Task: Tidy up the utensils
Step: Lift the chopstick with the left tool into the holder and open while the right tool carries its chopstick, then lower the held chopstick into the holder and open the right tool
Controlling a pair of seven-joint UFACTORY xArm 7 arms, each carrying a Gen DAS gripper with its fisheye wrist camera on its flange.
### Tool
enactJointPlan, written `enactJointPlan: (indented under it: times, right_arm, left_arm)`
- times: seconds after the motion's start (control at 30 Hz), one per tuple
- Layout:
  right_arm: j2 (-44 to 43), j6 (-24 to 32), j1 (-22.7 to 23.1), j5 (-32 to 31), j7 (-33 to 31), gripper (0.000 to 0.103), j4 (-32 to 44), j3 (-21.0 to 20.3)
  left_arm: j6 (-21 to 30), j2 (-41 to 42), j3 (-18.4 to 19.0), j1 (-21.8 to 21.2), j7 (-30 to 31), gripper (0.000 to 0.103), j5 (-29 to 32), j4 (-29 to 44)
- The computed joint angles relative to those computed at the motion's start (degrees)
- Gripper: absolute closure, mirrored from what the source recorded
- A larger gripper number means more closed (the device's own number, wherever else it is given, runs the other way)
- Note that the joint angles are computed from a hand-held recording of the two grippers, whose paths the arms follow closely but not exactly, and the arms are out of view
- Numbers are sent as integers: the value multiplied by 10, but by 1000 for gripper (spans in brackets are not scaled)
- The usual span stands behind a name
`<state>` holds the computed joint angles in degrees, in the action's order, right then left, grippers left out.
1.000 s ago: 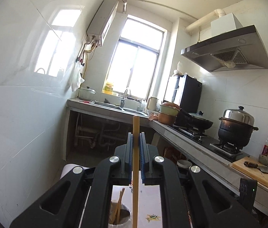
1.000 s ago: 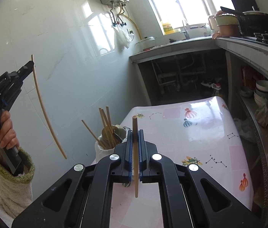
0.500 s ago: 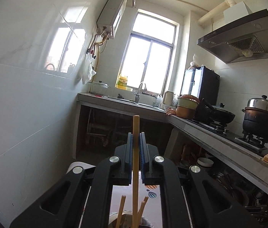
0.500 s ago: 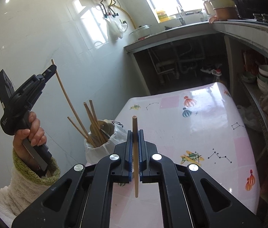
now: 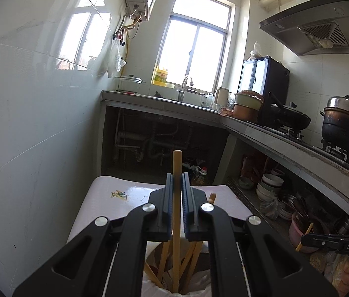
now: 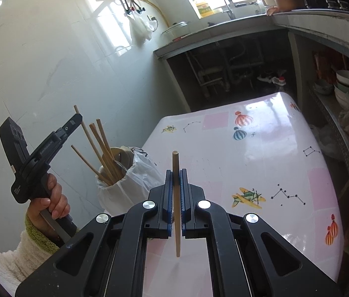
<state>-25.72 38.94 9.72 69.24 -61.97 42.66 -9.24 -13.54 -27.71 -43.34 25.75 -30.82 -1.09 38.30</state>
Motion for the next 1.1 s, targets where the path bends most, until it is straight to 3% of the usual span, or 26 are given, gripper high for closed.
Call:
enactJointPlan:
  times: [0.17,0.23,0.3,0.43,0.57,0.73,0.93,1.1]
  right_arm:
    - [-15,0,0,1,-2,99,-7,-2]
    - [-21,2,0,0,-2,99,-11,-3]
    - [-30,3,2,-3,-3,99,-15,-5]
    - [-56,-1,7,-6,-4,99,-28,-6]
    - [-76,-8,16,-16,2,99,-37,-9]
    - [-86,-15,30,-28,9,99,-38,-17]
    - [-91,-24,55,-13,-15,99,-11,-26]
    - [-79,-13,81,30,-53,99,42,-39]
  left_arm:
    - [40,-10,39,-60,2,97,19,-22]
    - [50,-32,29,-51,-8,96,30,-30]
    - [83,-35,50,-77,-11,96,45,-26]
    - [144,-47,51,-72,-35,95,74,-20]
    - [156,-45,114,-133,-44,94,81,-35]
    - [157,-77,159,-176,-72,59,98,-68]
    - [144,-155,187,-203,-99,38,100,-126]
    - [169,-230,201,-224,-120,26,90,-176]
